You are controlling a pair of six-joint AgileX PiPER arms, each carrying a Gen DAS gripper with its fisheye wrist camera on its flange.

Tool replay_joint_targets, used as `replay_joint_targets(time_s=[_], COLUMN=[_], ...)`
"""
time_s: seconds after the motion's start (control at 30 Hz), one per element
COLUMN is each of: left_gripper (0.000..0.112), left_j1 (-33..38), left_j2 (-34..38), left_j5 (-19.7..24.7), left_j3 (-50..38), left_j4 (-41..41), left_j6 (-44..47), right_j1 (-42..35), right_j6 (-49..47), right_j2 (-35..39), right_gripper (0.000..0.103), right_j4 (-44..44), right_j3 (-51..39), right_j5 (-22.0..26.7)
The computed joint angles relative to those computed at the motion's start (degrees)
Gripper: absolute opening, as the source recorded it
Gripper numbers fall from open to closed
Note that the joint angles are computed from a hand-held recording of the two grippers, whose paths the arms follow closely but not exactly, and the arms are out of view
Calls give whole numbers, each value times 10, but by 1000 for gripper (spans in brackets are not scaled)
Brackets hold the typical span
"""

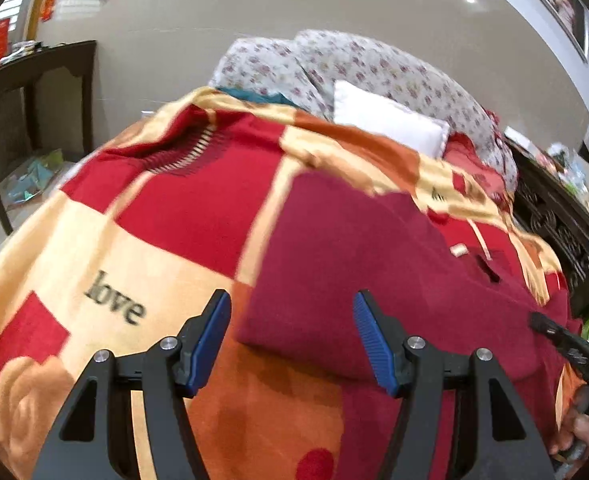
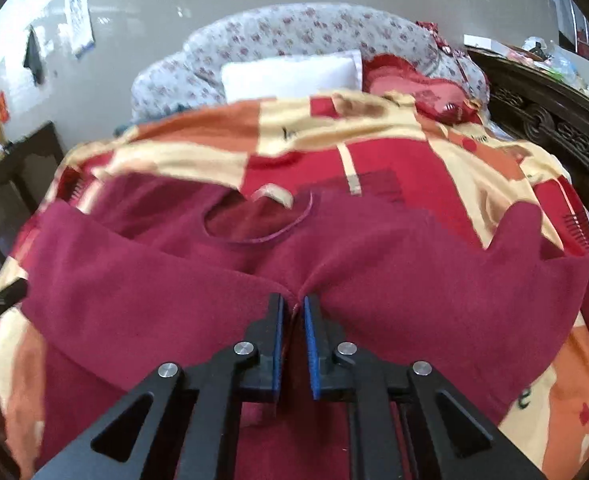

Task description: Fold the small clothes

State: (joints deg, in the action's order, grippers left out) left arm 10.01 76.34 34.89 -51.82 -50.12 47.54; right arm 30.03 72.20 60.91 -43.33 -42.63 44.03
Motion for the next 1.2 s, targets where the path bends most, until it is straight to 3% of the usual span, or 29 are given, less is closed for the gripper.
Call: replay_joint_targets(time_s=[0.07, 0.13, 0.23, 0.3, 0.4, 0.47, 0.53, 0.73, 0.8, 0.87, 0.9, 0.93, 1.0, 1.03, 1.1, 1.13, 1.17, 1.2], left_gripper=[63, 63, 63, 63, 63, 63, 63, 64, 64, 72, 77, 85, 90, 90, 90, 90, 90, 90], left_j1=[8, 21, 29, 18, 7, 4, 0, -9, -3, 7, 9, 7, -10, -29, -70, -85, -104, -121], left_j2=[2, 7, 12, 17, 17, 12, 7, 13, 18, 13, 8, 2, -2, 1, 12, 19, 27, 37], left_j5=[2, 10, 18, 10, 7, 3, -3, 4, 32, 54, 58, 54, 41, 33, 6, -8, -25, -40], left_j3=[-9, -18, -18, -17, -15, -11, -7, -6, -9, -3, 2, 7, 5, -3, -15, -19, -25, -31], left_j4=[-1, -1, -13, -4, 9, 8, 10, 17, -5, -49, -71, -85, -80, -56, -14, 6, 36, 72], left_j6=[-9, -23, -17, -26, -30, -23, -21, -32, -12, 27, 43, 50, 43, 25, -6, -23, -48, -78], right_j1=[6, -19, -126, -155, -113, -53, -31, -183, -211, -225, -235, -232, -171, -129, -31, -1, 41, 61], right_j6=[8, -47, -198, -225, -217, -131, -75, -116, -154, -155, -156, -152, -82, -49, -18, -6, 2, 11], right_j2=[-38, -68, -131, -143, -137, -112, -100, -32, -27, -45, -73, -88, -133, -152, -175, -175, -167, -158], right_gripper=[10, 8, 7, 7, 7, 7, 7, 7, 8, 14, 24, 47, 70, 71, 70, 65, 57, 34], right_j4=[-1, 32, 149, 202, 110, 13, -36, 24, 66, 90, 108, 113, 69, 43, 1, -13, -24, -35], right_j3=[-9, -24, -24, -28, -62, -69, -53, -5, -3, 3, 14, 18, 27, 30, 31, 31, 26, 25], right_j5=[33, 46, -3, -22, 56, 125, 151, 39, 34, 31, 16, 18, 53, 74, 120, 134, 156, 166])
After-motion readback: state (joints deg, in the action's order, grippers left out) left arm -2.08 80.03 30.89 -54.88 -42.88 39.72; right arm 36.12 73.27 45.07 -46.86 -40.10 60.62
